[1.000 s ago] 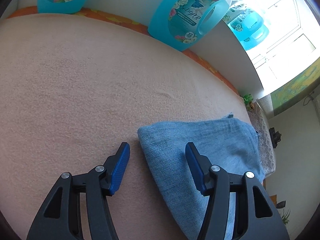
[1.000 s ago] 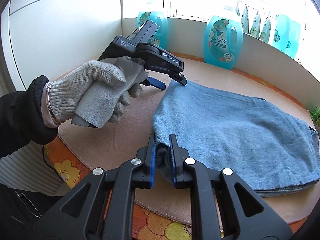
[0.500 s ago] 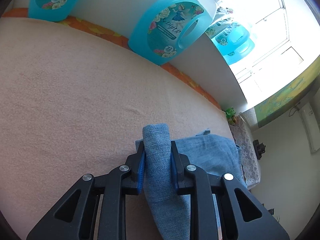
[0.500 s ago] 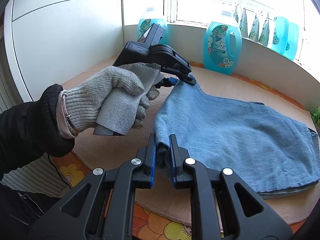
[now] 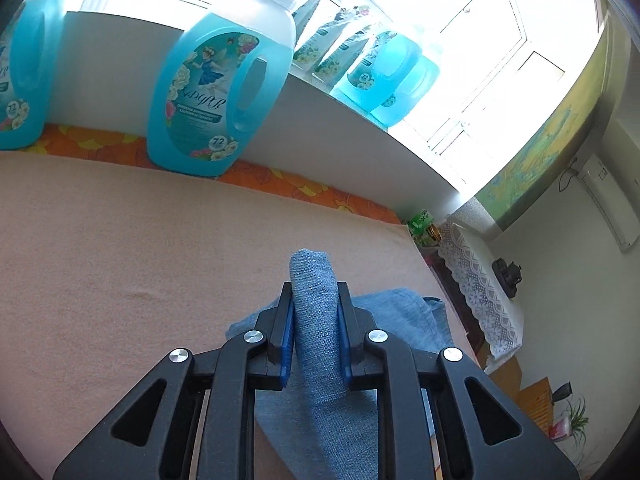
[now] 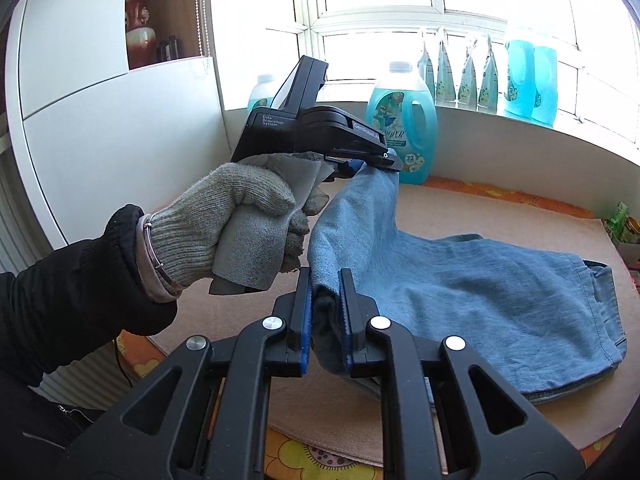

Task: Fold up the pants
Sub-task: 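Pinch the jeans edge with the left tool beside the right tool, then lift and fold the gripped edge over the jeans, then open both tools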

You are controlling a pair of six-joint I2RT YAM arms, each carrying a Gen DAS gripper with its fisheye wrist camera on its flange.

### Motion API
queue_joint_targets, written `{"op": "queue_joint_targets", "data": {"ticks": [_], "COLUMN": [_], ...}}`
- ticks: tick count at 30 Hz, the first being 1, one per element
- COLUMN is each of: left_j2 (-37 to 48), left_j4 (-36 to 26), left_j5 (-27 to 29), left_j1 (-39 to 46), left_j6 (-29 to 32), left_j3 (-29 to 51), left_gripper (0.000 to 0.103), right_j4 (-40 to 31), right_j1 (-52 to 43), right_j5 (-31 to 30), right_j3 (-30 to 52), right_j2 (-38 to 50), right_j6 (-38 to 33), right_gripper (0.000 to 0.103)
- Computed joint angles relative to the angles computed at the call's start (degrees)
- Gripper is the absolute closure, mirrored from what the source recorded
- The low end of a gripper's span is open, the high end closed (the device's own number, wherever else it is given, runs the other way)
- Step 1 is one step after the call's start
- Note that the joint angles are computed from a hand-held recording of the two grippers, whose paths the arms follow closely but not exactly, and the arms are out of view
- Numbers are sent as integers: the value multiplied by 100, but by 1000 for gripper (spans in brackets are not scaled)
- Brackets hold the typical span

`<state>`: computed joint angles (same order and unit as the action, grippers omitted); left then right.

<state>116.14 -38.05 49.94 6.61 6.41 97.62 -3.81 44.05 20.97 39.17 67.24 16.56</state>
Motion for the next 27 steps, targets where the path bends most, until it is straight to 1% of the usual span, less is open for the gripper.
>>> {"op": "queue_joint_targets", "data": {"ticks": [2,10,17,20,22,23,27], "left_j2": [-62,-199,-36,129,347,465,907], "left_j4": [170,752,1250,1463,1466,1484,1446], "left_j5": [-103,-561,-1104,-1352,-1441,-1445,-1793], "left_j1": [-207,-1120,-2064,-2463,-2687,-2781,-3220], "left_j6": [-191,-753,-1198,-1301,-1379,-1451,-1441], "left_j3": [-34,-143,26,147,388,525,1154], "left_gripper": [87,87,91,93,95,98,98], "right_j4": [-155,-776,-1424,-1584,-1650,-1629,-1379], "right_j1": [-195,-1257,-2726,-3547,-4188,-4506,-5684], "right_j5": [-48,-594,-1246,-1610,-1897,-2050,-2663], "right_j3": [-35,-230,-338,-330,-348,-335,-379], "right_j2": [-250,-1185,-1886,-1982,-1992,-1898,-1367], "right_j6": [-93,-299,-655,-928,-1166,-1290,-1679], "right_gripper": [91,91,91,91,91,91,92]}}
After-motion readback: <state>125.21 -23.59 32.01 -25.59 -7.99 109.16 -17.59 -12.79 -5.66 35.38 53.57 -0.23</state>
